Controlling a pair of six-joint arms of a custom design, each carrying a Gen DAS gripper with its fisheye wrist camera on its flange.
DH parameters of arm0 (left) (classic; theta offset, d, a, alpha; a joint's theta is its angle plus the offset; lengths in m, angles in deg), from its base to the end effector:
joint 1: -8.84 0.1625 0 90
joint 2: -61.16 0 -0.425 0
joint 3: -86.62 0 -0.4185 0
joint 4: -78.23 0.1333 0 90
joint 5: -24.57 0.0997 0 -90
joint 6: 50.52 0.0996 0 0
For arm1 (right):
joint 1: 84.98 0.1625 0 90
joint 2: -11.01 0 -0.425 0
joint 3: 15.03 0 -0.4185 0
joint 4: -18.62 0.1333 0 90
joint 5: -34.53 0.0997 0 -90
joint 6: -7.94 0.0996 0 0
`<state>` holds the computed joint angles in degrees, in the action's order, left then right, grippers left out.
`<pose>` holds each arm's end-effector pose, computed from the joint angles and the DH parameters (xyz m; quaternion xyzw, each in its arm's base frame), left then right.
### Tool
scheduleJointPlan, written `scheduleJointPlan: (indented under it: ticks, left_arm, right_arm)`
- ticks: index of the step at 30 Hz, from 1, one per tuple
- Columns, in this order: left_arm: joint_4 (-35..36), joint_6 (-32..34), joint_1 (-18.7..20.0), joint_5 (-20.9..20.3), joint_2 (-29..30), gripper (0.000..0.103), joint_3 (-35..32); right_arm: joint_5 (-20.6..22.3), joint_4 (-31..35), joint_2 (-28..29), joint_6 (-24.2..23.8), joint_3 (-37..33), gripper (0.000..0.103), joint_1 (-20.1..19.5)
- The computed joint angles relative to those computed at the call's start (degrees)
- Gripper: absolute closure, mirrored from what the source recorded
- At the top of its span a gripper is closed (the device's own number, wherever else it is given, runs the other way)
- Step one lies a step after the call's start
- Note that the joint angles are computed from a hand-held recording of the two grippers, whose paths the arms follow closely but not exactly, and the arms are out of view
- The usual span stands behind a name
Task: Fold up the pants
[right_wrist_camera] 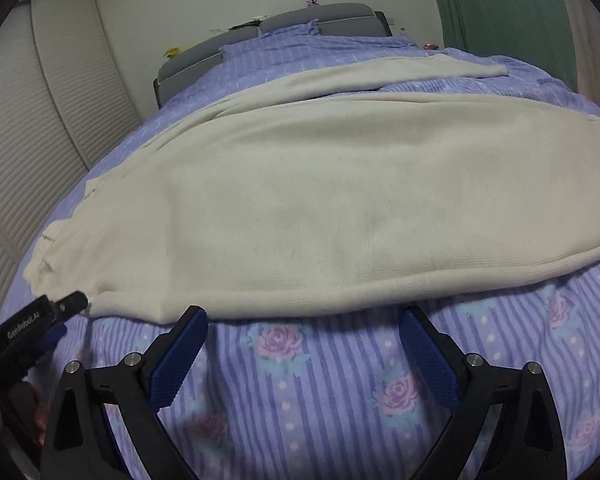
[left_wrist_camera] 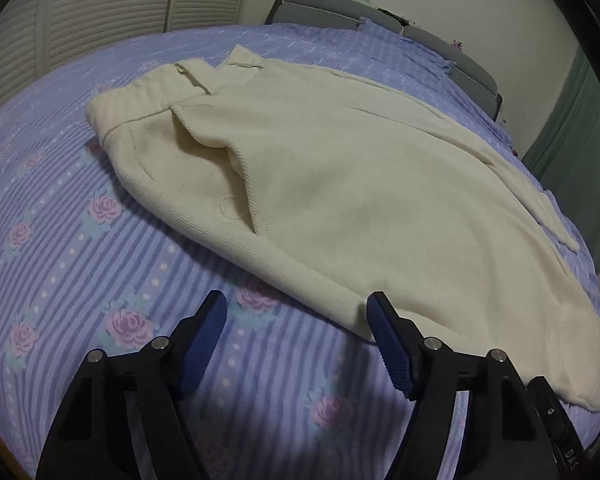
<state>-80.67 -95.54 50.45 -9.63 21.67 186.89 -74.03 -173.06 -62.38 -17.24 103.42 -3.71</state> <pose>-0.3345 -0.5855 0.0262 -0.0072 0.8821 -0.3826 0.2745 0.0168 -0.5598 0.3048 0.0486 -0.8709 0.4063 0.2723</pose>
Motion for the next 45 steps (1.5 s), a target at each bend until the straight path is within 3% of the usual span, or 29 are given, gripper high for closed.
scheduleJointPlan:
  ticks: [4,7,11,12,15,17,21,27,32,36,45]
  left_arm:
    - [-1.49,1.12,0.98,-0.41,0.57,0.035,-0.74]
    - [-3.37,0.54,1.46,-0.65,0.62,0.044,-0.87]
    - [-7.01,0.33,2.22,-2.73,0.54,0.068,-0.88]
    - [-6.34,-0.05,2.46,-3.55,0.41,0.069,-1.27]
    - [-2.12,-1.76,2.59,-4.57,-0.26,0.075,-2.35]
    - [4.54,-3.03,2.3,-3.65,-0.17,0.075,-4.46]
    - [15.05,-5.64,1.81,-1.62,0.75,0.082,-8.29]
    - [28.4,-12.41,1.59,-1.67,0.99,0.092,-13.46]
    - [39.96,-18.2,0.79,-2.6,1.35,0.092,-19.75]
    - [44.15,-19.16,0.43,-3.09,2.35,0.093,-25.43]
    - [44.25,-9.88,1.81,0.99,11.06,0.093,-46.58]
  right_arm:
    - [0.53,-0.07,0.62,0.52,-0.8,0.008,0.0]
    - [1.05,-0.05,0.8,0.97,-1.43,0.015,-0.1]
    - [0.32,-0.05,1.53,-0.5,-2.88,0.035,0.23]
    - [0.31,0.65,1.49,-0.83,-3.33,0.042,0.25]
    - [0.53,3.2,0.94,-2.29,-4.41,0.054,0.24]
    - [0.85,7.67,-0.01,-1.76,-5.75,0.061,0.26]
    - [-0.77,15.86,-0.56,-3.46,-8.97,0.067,0.78]
    - [-4.6,25.02,-0.87,-0.4,-12.9,0.085,2.08]
    - [-8.02,33.91,-1.24,2.55,-18.16,0.089,4.39]
    - [-9.13,38.04,0.57,3.27,-25.32,0.09,6.86]
    - [-9.41,46.35,13.16,3.65,-49.77,0.091,10.47]
